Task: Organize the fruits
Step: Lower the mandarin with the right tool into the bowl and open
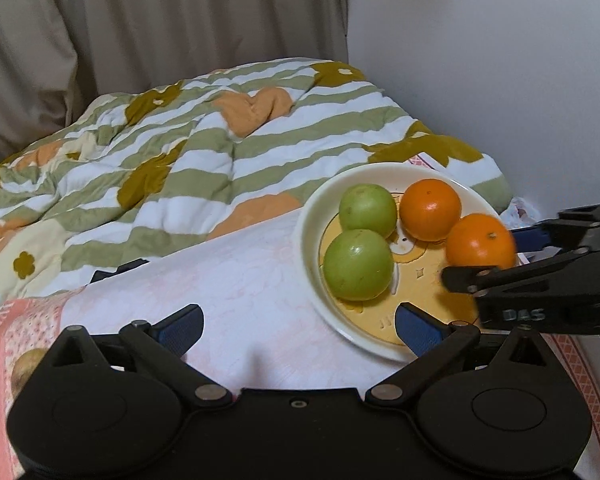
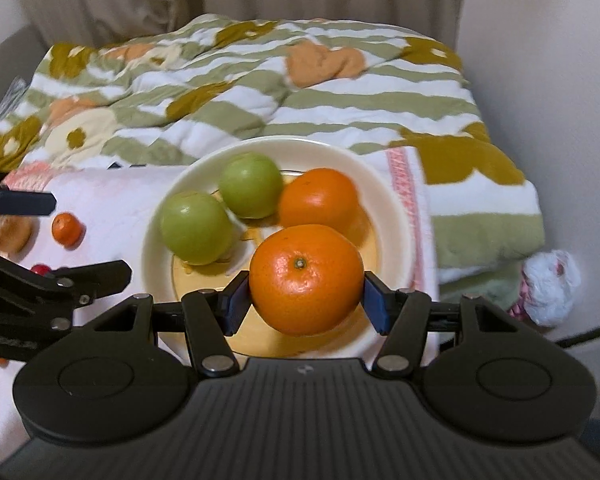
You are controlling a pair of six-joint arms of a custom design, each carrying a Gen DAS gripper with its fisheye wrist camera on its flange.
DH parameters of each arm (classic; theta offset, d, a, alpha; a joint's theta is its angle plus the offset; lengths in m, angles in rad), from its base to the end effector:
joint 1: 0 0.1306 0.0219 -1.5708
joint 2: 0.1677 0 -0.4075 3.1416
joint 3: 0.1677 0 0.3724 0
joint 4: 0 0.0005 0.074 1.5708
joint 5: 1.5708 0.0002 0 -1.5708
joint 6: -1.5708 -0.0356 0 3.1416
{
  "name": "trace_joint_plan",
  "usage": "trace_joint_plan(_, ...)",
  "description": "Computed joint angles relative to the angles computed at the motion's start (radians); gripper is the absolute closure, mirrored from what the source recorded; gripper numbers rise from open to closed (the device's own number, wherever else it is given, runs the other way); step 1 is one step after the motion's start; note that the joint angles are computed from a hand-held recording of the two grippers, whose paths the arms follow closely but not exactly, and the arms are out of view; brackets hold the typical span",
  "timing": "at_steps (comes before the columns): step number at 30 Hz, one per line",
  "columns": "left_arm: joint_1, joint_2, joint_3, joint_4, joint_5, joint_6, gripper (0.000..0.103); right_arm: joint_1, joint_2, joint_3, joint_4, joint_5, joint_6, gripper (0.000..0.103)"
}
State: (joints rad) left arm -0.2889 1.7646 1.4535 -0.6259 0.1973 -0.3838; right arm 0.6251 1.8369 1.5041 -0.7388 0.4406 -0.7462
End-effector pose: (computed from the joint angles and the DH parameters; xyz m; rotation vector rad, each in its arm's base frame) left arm 0.5585 -0.1738 0.3099 0.8990 2.3261 -0.2077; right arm 0.4923 0.3359 0.2854 0.2919 2.4714 -0.0296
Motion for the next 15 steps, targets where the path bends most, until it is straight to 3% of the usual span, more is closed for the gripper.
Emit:
trace_joint_plan(12,0.037,-0.03,-0.035,0.0,0.008,0.027,0.0,0.0,0.06,0.04,0.026,-0.007,0.064,0.028)
trace_joint_plan(13,0.039,-0.036,-0.04,0.005,0.005,0.025,0.0,0.001,0.061,0.04,0.03,-0.008,0.067,0.025)
trace_joint_plan(15,0.041,-0.048,-0.053,0.015,0.003,0.025,0.0,0.008,0.049,0.03,0.051,0.017,0.074,0.0)
